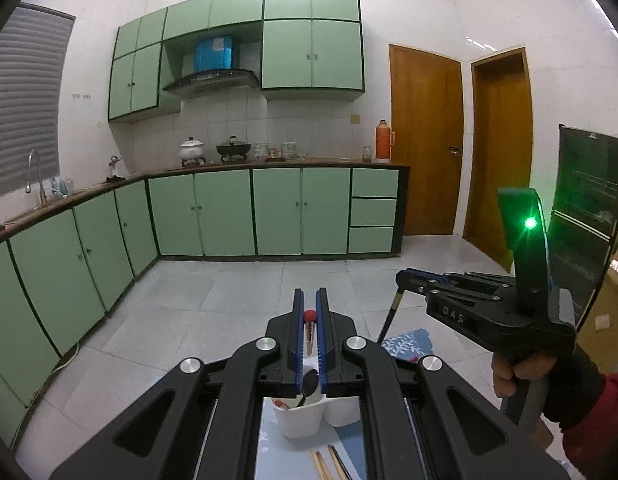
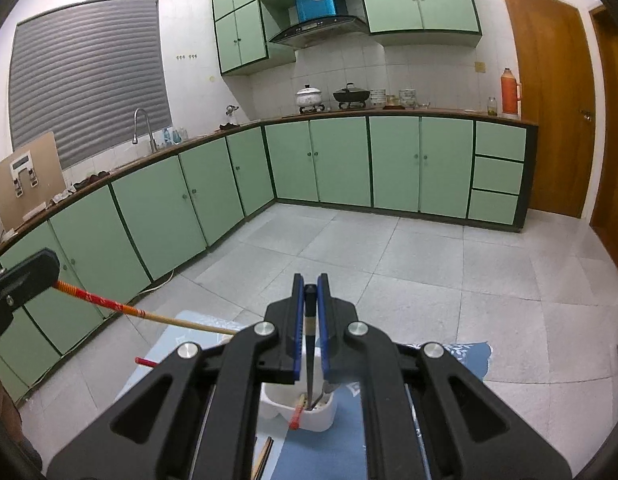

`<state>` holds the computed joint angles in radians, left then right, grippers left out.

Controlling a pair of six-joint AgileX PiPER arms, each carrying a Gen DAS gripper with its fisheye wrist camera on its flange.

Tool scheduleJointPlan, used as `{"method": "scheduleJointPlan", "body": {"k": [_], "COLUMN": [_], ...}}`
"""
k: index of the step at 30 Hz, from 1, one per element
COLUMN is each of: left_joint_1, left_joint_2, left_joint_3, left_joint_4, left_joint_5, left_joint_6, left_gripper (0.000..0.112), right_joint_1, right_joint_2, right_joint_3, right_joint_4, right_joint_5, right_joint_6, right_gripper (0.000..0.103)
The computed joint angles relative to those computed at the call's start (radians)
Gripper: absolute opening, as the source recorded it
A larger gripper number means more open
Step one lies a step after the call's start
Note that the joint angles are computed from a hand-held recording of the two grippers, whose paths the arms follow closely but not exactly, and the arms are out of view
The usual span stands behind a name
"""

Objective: Organize utensils
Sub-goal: 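Carry the red chopstick with the left tool while the right carries the black one to the holder, then open both tools to drop the chopsticks into the holder and withdraw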

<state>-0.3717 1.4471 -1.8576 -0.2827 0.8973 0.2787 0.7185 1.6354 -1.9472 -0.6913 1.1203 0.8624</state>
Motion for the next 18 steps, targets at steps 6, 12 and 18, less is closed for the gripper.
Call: {"method": "scheduleJointPlan", "body": {"k": [6,12,18], "left_joint_1": [0.04,0.016,-0.007], "left_joint_2": [0.024,0.072,0.132], "left_joint_3": [-0.06,-0.117,-0.149], "left_joint_4": [-0.032,0.015,0.073], "left_joint_5": [0.064,0.127,0.152], "left_joint_6": [0.004,-0.006,-0.069], "left_gripper": [0.006,0.006,0.014], "right_joint_1": [-0.002,-0.007,-0.002], "right_joint_2": [0.017,0.035,0.012], "right_joint_3": [-0.032,-0.04,0.006], "right_joint_4": [0.004,0.006,-0.003], "right_joint_5": [0.016,0.027,0.025], "right_joint_6": [-0.013,-0.02,0.002], "right_gripper": [0.006,0.006,0.011]}}
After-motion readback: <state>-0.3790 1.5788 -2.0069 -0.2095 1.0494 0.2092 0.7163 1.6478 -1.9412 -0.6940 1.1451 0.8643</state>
